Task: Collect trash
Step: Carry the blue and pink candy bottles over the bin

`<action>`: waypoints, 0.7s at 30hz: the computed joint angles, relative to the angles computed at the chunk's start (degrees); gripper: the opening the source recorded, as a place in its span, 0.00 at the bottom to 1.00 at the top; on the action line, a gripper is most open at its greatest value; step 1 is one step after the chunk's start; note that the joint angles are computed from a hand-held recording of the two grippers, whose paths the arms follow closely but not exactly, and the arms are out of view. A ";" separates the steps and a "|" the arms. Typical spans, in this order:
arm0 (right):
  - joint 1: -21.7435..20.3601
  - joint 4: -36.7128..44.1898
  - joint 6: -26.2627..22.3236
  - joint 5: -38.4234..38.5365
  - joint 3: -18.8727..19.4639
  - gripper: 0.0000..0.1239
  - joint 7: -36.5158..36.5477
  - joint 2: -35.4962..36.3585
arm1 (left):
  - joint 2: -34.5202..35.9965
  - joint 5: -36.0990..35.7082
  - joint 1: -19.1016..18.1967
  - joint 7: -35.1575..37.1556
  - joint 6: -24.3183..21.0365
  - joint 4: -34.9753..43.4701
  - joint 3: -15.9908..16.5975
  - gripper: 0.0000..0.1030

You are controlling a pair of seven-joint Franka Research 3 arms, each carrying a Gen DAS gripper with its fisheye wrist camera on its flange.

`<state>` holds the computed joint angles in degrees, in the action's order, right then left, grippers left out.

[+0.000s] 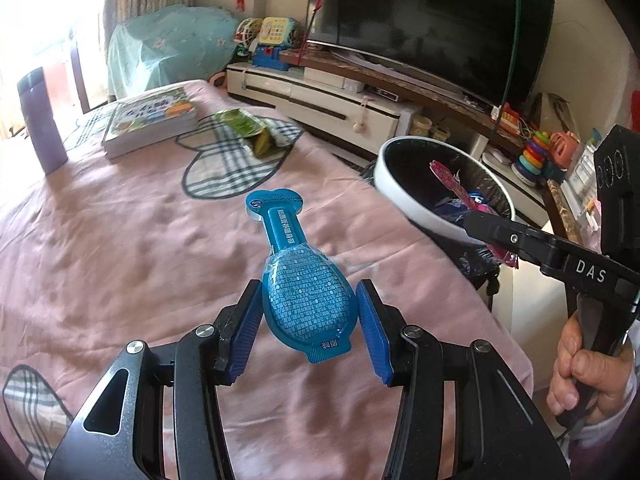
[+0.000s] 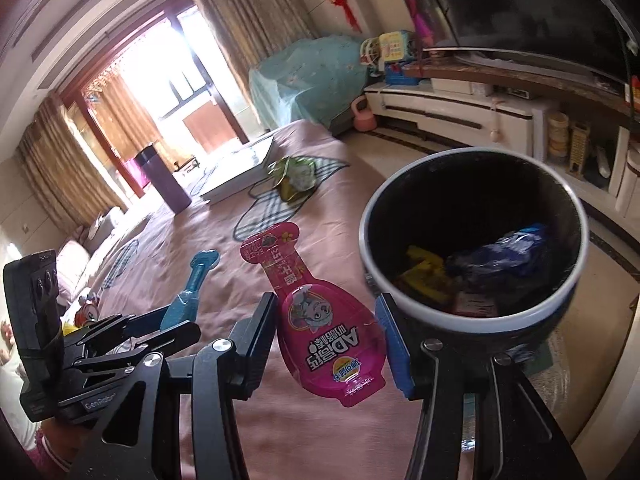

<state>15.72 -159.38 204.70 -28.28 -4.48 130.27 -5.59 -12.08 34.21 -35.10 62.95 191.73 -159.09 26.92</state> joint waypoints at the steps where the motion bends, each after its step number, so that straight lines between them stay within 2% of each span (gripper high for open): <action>1: -0.34 -0.32 0.07 0.40 -0.08 0.41 -0.44 -0.44 | 0.11 -0.02 -0.11 -0.04 -0.06 0.27 -0.31 0.46; 4: -0.79 -0.94 0.15 0.67 -1.05 0.41 -1.10 -1.32 | 0.66 -0.16 -0.36 -0.33 -0.15 1.24 -1.63 0.46; 11: -1.23 -1.38 0.14 1.52 -3.15 0.41 -2.16 -2.15 | 1.84 -0.51 -6.46 -0.07 -0.83 3.96 1.28 0.46; 14: -1.43 -0.93 -0.02 0.21 -4.44 0.41 -1.33 -1.98 | 2.40 -1.65 -13.14 1.04 -1.29 5.40 6.52 0.46; 15: -1.55 -0.72 -0.04 -0.37 -4.87 0.41 -0.95 -1.82 | 2.61 -2.39 -14.48 1.51 -1.41 5.77 7.31 0.46; 17: -1.92 -0.25 -0.34 -2.15 -5.89 0.41 0.44 -1.61 | 2.97 -3.77 -20.70 2.79 -1.90 6.83 12.41 0.46; 21: -3.08 1.15 -0.64 -6.59 -7.52 0.41 4.04 -0.79 | 3.68 -7.18 -28.12 5.63 -2.44 8.40 17.62 0.46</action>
<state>12.65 -158.23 204.06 -34.87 -12.00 134.31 -6.38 -8.40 27.03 -63.22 68.58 189.30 -150.69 44.55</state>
